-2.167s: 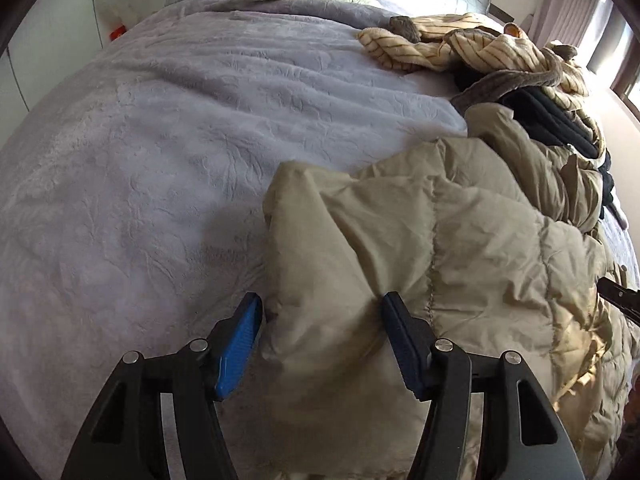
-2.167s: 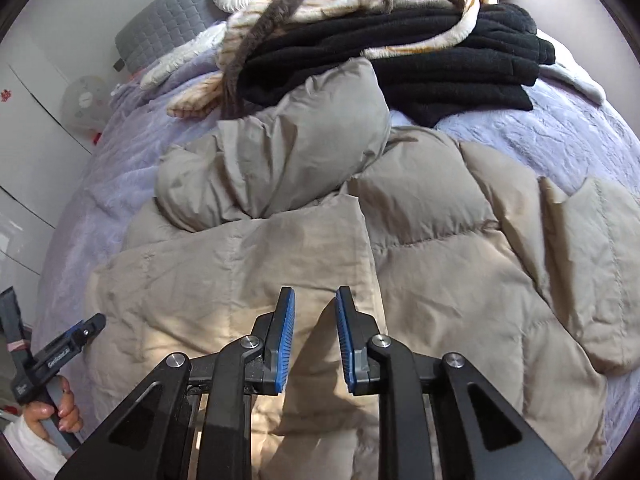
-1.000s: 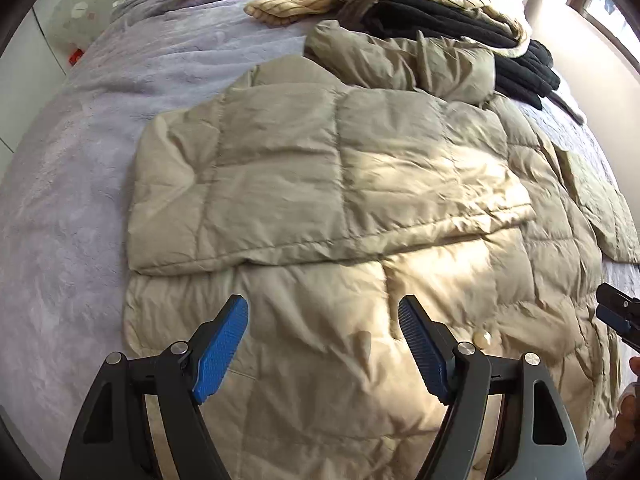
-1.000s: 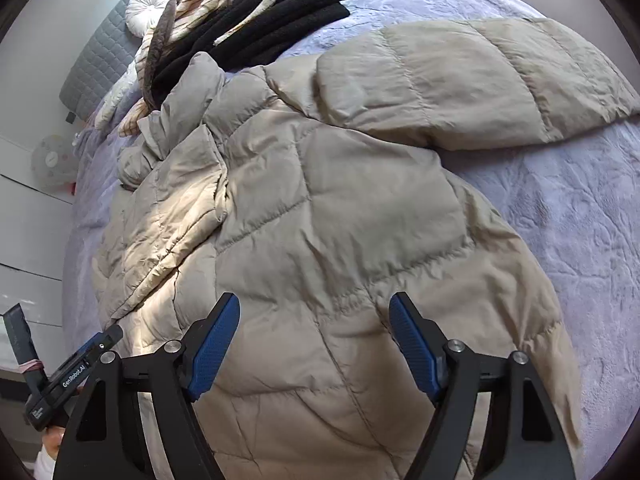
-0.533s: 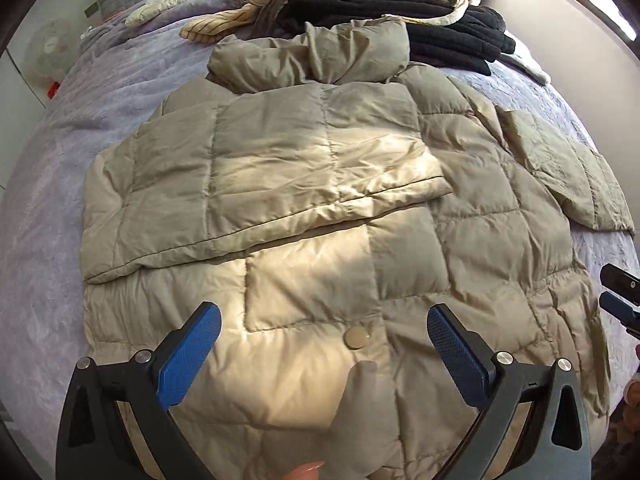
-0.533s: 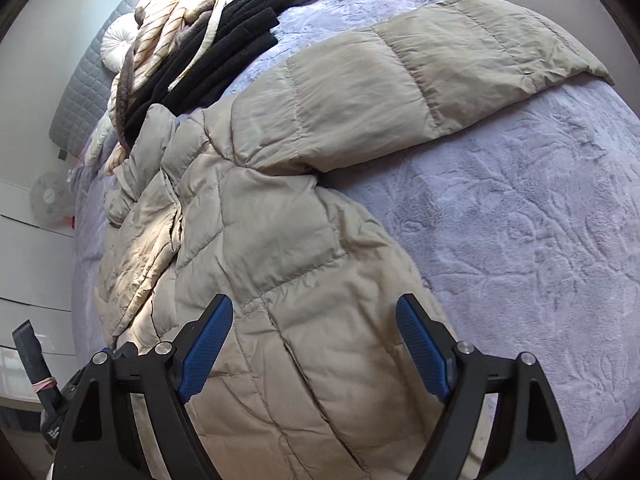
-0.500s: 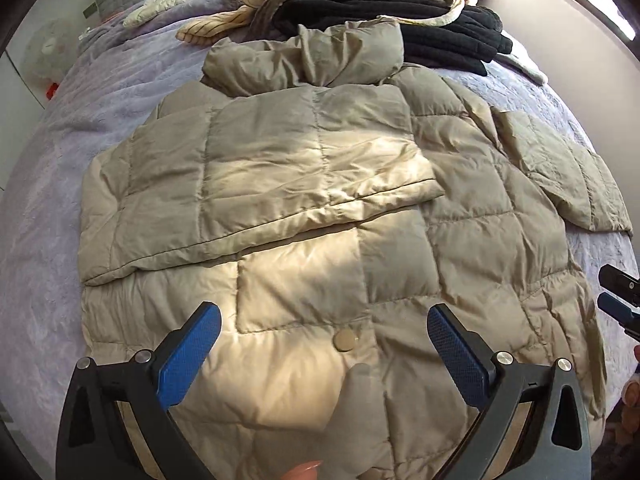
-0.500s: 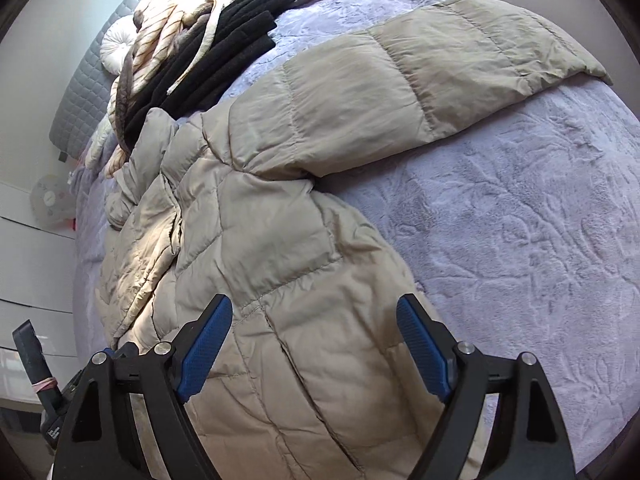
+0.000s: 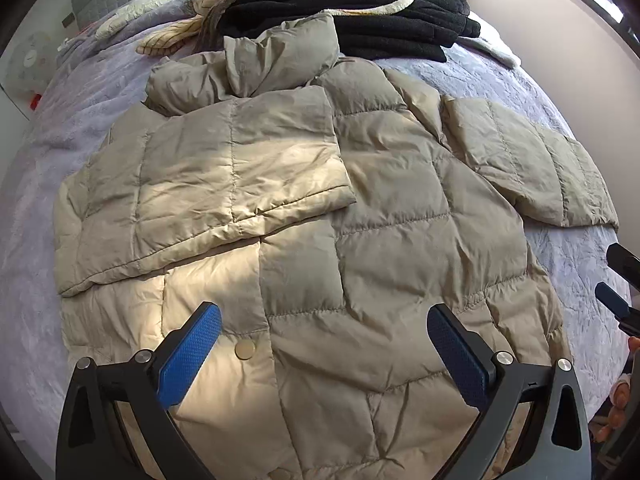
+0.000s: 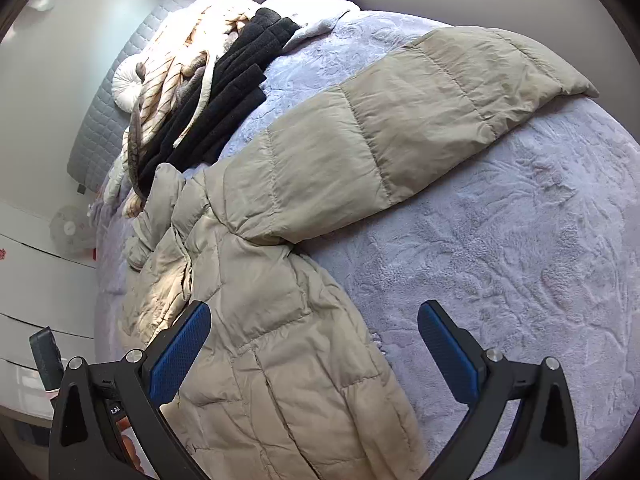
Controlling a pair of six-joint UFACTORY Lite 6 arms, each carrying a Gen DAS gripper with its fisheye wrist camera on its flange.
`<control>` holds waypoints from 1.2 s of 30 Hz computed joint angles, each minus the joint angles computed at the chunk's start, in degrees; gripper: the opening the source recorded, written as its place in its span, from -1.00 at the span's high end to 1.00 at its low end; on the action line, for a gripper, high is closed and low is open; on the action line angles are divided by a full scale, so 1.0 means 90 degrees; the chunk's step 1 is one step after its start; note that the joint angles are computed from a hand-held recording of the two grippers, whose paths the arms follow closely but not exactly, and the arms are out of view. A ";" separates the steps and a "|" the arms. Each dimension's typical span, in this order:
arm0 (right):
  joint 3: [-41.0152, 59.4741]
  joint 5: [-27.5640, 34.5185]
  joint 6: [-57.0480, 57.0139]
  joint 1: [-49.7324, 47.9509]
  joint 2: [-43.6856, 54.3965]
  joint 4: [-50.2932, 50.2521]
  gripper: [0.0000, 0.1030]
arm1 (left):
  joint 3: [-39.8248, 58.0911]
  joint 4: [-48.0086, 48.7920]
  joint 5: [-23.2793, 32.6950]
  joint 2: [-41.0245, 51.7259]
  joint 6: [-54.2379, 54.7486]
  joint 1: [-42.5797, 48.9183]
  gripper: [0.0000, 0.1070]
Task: Fold large clothes
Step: 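Grasp the other sleeve cuff with the right tool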
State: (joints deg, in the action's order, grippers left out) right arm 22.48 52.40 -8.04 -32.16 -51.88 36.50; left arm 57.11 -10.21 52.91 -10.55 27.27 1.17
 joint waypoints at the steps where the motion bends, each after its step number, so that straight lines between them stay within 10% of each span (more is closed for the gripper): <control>1: 0.0005 0.0191 -0.0398 -0.0478 0.0175 0.0142 -0.99 | 0.0044 -0.0029 0.0108 0.0140 -0.0012 -0.0024 -0.93; 12: 0.1126 0.0455 -0.3896 -0.4321 0.4030 0.1676 -1.00 | 0.0036 -0.0212 -0.0278 0.0473 -0.0638 -0.0500 -0.93; 29: 0.2891 0.0926 -0.4603 -0.3770 0.7257 0.5159 -0.95 | 0.0762 -0.0245 -0.0556 0.1275 -0.0911 -0.0825 -0.93; 32: 0.3046 0.1048 -0.4292 -0.3773 0.7630 0.5421 -0.39 | 0.0777 -0.0240 -0.0521 0.1386 -0.0916 -0.0725 -0.93; 34: 0.3149 0.1207 -0.4112 -0.3797 0.7878 0.5425 0.72 | 0.0771 -0.0230 -0.0545 0.1408 -0.0897 -0.0635 -0.93; 36: 0.3158 0.1153 -0.4085 -0.3730 0.7737 0.5392 0.88 | 0.0845 -0.0247 -0.0527 0.1475 -0.0833 -0.0493 -0.93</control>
